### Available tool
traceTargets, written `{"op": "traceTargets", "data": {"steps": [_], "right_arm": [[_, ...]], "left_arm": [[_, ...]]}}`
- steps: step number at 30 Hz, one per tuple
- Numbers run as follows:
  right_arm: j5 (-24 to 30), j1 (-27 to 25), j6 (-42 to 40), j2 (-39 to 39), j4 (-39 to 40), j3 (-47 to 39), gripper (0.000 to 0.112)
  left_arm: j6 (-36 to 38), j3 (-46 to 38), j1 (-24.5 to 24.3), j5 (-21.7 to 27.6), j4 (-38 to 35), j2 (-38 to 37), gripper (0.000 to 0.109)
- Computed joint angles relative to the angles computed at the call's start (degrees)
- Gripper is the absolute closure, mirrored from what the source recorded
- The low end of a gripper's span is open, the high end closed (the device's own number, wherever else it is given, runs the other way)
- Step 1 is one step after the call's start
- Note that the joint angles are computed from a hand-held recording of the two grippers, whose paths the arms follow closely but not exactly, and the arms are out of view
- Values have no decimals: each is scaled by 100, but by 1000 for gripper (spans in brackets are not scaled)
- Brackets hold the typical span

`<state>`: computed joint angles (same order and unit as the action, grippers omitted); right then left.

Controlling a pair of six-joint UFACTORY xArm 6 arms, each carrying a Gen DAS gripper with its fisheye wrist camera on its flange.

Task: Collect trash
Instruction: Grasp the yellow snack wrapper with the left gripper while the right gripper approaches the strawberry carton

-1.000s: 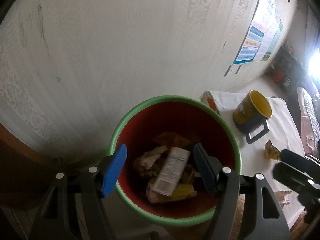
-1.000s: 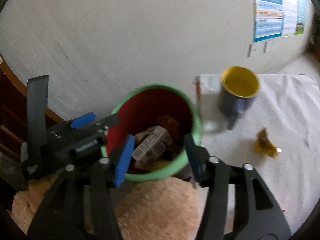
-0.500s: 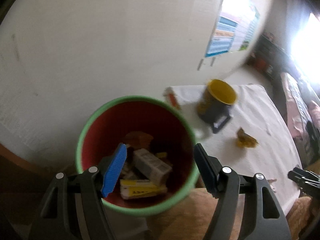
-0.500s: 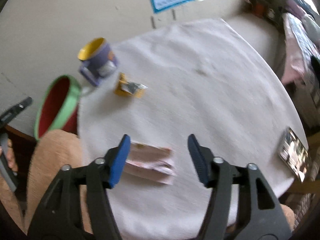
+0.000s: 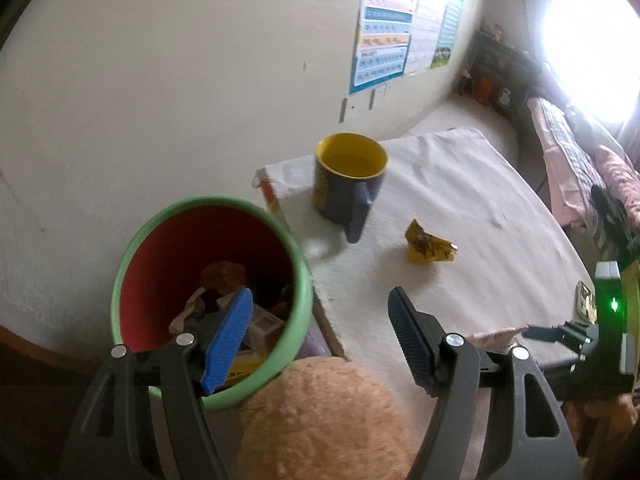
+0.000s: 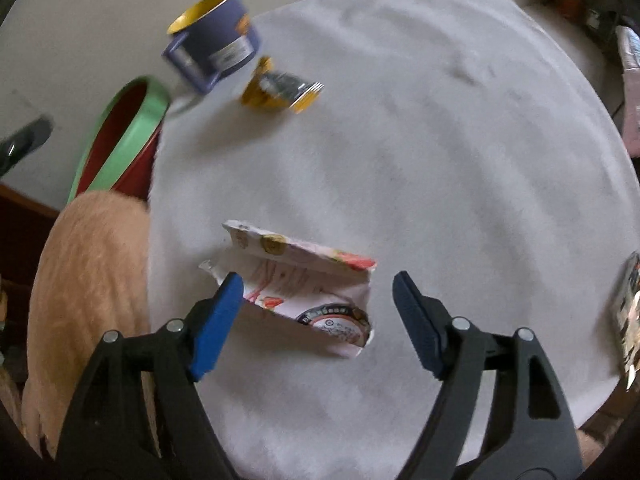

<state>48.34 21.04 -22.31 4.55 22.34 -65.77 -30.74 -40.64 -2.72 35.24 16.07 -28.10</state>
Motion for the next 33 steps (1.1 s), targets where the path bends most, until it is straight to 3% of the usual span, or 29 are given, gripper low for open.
{"op": "traceTargets", "data": {"steps": [3, 5, 7, 11, 18, 21, 23, 26, 28, 33], "right_arm": [[69, 41, -139, -329, 150, 334, 38], [87, 103, -204, -557, 262, 564, 56], [97, 142, -240, -769, 477, 789, 61], [-4, 169, -345, -1054, 672, 1059, 60], [-238, -477, -309, -1147, 1536, 1139, 57], [-81, -766, -371, -1001, 1997, 1044, 57], [-34, -827, -406, -925, 2114, 996, 57], [5, -775, -576, -804, 2251, 903, 57], [-19, -664, -632, -670, 2267, 804, 57], [13, -476, -752, -304, 2221, 567, 57]], "left_arm": [[1, -212, -197, -63, -21, 316, 41], [62, -415, -356, -180, -62, 655, 41], [130, -652, -492, -224, -136, 1008, 41], [362, -1281, -676, -429, -496, 1896, 41], [425, -2825, -891, 221, -403, 3578, 43], [316, -3319, -934, 719, -303, 4078, 60], [279, -3420, -927, 858, -411, 4233, 77], [264, -3340, -960, 800, -312, 4156, 88], [331, -3190, -970, 693, -374, 3980, 103], [288, -2447, -983, 219, -358, 3137, 103]]}}
